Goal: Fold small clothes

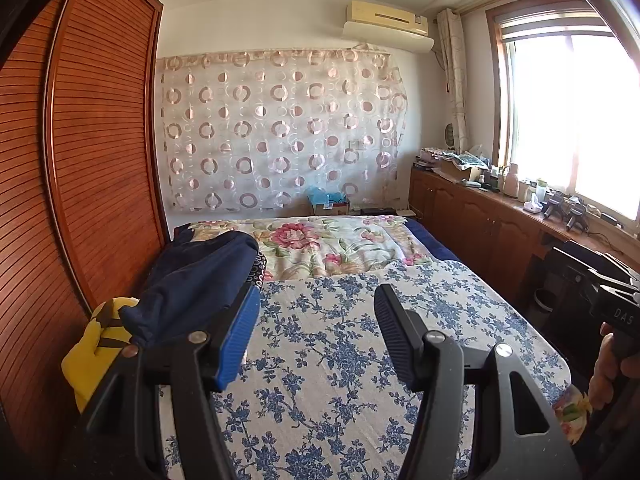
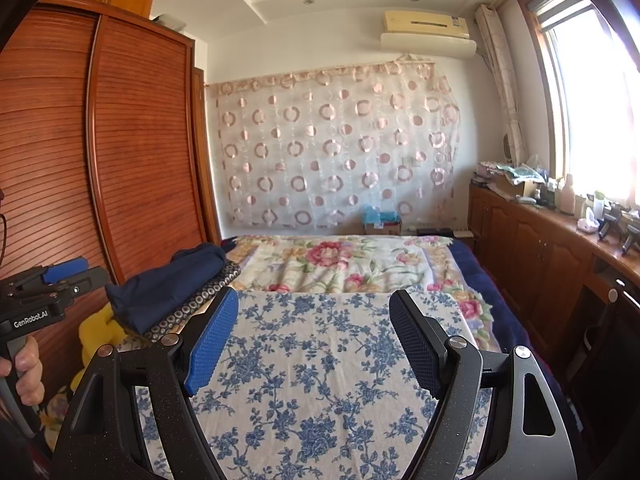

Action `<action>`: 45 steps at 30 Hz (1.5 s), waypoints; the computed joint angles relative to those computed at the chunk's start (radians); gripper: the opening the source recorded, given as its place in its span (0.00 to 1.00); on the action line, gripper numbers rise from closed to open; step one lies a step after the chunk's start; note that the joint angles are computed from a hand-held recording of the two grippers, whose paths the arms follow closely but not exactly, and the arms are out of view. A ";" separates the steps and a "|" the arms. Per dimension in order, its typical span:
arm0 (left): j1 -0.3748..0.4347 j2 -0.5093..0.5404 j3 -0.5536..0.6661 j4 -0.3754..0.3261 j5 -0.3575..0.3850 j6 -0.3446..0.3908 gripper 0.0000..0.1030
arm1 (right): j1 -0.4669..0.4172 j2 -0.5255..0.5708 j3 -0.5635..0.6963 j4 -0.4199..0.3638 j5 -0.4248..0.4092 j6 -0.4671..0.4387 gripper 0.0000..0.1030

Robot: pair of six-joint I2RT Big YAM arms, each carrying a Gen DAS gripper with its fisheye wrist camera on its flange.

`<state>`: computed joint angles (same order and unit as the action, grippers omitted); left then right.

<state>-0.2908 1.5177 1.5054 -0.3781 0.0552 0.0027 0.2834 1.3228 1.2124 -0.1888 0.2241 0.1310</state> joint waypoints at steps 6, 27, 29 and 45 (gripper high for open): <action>0.000 0.000 0.000 0.001 0.000 0.000 0.57 | -0.003 0.001 0.000 0.000 -0.003 0.000 0.77; 0.001 -0.001 -0.005 0.007 0.000 0.002 0.57 | -0.005 0.001 0.001 -0.001 -0.005 -0.002 0.77; 0.001 -0.001 -0.006 0.008 -0.001 0.001 0.57 | -0.005 0.001 0.001 0.000 -0.006 -0.002 0.77; 0.005 -0.004 0.002 -0.004 -0.005 0.006 0.58 | -0.007 -0.001 -0.001 -0.002 -0.009 -0.003 0.77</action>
<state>-0.2854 1.5139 1.5077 -0.3819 0.0498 0.0090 0.2760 1.3216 1.2113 -0.1912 0.2147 0.1284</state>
